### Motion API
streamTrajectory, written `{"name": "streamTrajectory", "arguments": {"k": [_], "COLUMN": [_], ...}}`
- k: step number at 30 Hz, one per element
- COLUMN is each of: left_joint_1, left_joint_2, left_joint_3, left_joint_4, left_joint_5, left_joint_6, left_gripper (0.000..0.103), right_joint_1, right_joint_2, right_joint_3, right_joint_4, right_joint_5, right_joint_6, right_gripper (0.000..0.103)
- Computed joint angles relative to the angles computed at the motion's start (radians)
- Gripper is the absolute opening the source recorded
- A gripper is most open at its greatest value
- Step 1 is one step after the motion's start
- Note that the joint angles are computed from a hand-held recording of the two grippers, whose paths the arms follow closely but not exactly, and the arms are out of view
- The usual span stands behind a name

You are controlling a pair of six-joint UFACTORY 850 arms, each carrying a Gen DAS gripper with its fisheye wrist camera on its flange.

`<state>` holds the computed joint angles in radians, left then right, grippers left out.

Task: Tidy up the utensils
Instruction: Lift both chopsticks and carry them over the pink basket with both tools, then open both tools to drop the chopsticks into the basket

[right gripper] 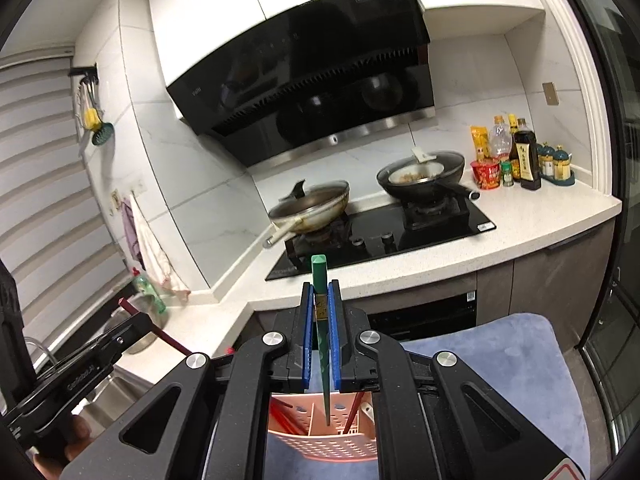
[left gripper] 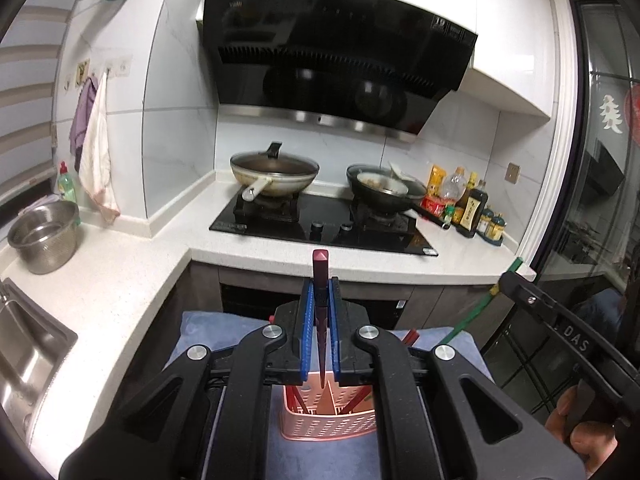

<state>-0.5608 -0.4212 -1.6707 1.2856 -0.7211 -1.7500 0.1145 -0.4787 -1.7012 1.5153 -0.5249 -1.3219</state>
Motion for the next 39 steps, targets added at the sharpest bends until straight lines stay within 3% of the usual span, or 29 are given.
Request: {"name": "streamTrajectory", "arguments": {"k": [10, 22, 24, 26, 28, 35, 39], "left_joint_1": [0.034, 0.044, 0.039, 0.035, 0.028, 0.01, -0.007], "left_joint_2": [-0.039, -0.052, -0.049, -0.048, -0.046, -0.03, -0.013], "left_joint_3": [0.017, 0.041, 0.047, 0.045, 0.05, 0.071, 0.096], "left_joint_4": [-0.089, -0.123, -0.106, -0.109, -0.098, -0.113, -0.108], "left_joint_5": [0.047, 0.067, 0.056, 0.044, 0.021, 0.001, -0.016], "left_joint_6": [0.027, 0.007, -0.016, -0.017, -0.032, -0.035, -0.046], "left_gripper": [0.007, 0.007, 0.014, 0.032, 0.039, 0.042, 0.048], "right_joint_1": [0.035, 0.052, 0.051, 0.049, 0.047, 0.038, 0.029], "right_joint_2": [-0.093, -0.132, -0.128, -0.125, -0.115, -0.061, -0.014], "right_joint_3": [-0.038, -0.05, -0.042, -0.038, -0.024, 0.046, 0.109], "right_joint_4": [-0.186, -0.332, -0.332, -0.347, -0.345, -0.309, -0.267], "right_joint_5": [0.015, 0.038, 0.047, 0.043, 0.047, 0.052, 0.047], "right_joint_6": [0.148, 0.267, 0.268, 0.282, 0.276, 0.22, 0.165], "right_gripper": [0.007, 0.008, 0.012, 0.012, 0.012, 0.014, 0.02]}}
